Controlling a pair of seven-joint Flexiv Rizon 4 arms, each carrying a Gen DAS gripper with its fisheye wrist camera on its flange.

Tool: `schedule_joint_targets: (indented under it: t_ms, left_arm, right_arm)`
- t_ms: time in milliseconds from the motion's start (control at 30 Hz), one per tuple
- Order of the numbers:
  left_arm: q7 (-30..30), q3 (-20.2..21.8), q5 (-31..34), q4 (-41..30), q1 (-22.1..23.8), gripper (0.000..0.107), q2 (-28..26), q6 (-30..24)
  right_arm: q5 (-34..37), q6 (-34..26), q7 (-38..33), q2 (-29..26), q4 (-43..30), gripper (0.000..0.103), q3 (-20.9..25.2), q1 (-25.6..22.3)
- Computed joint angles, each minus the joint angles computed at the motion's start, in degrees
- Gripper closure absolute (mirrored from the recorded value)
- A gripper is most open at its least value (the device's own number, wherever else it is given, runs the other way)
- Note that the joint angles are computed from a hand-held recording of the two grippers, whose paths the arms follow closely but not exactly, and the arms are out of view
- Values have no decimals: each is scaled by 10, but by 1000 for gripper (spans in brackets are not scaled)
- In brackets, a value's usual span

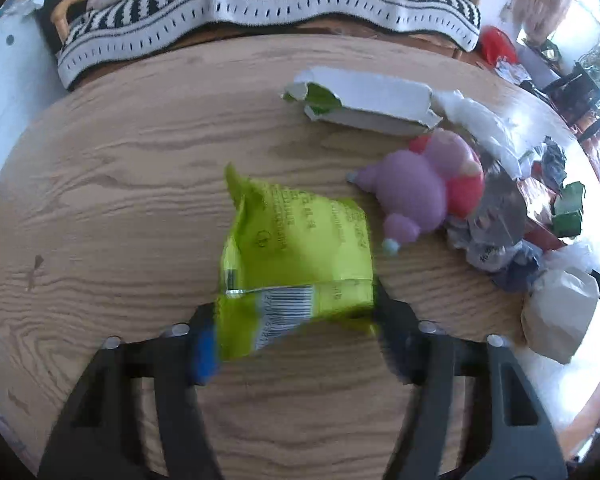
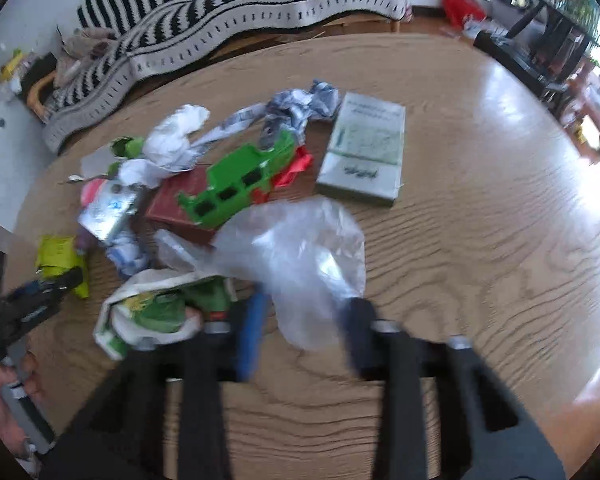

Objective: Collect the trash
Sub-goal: 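Lift the yellow-green bag with left tool while right tool lifts the clear plastic bag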

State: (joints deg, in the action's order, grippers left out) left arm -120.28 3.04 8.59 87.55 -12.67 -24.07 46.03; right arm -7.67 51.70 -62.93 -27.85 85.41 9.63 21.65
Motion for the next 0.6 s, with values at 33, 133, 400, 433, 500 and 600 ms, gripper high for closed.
schedule_joint_targets:
  t_ms: [33, 133, 400, 433, 500, 600]
  left_arm:
    - [8, -6, -12, 9, 6, 51, 5, 9]
    - [38, -19, -41, 37, 15, 54, 23, 39]
    - [36, -17, -45, 107, 11, 54, 89, 120]
    - [36, -16, -39, 112, 10, 54, 94, 122]
    - [28, -12, -23, 111, 7, 54, 99, 116]
    - [29, -17, -32, 119, 13, 54, 103, 122]
  right_arm:
    - [-16, 17, 11, 7, 13, 90, -11, 7]
    - [-51, 100, 64, 38, 64, 92, -34, 17]
    - [-231, 286, 292, 100, 168, 92, -118, 53]
    - [-238, 281, 292, 96, 163, 92, -111, 50]
    - [-234, 271, 282, 93, 156, 92, -90, 38]
    - [-221, 256, 267, 86, 142, 92, -71, 29]
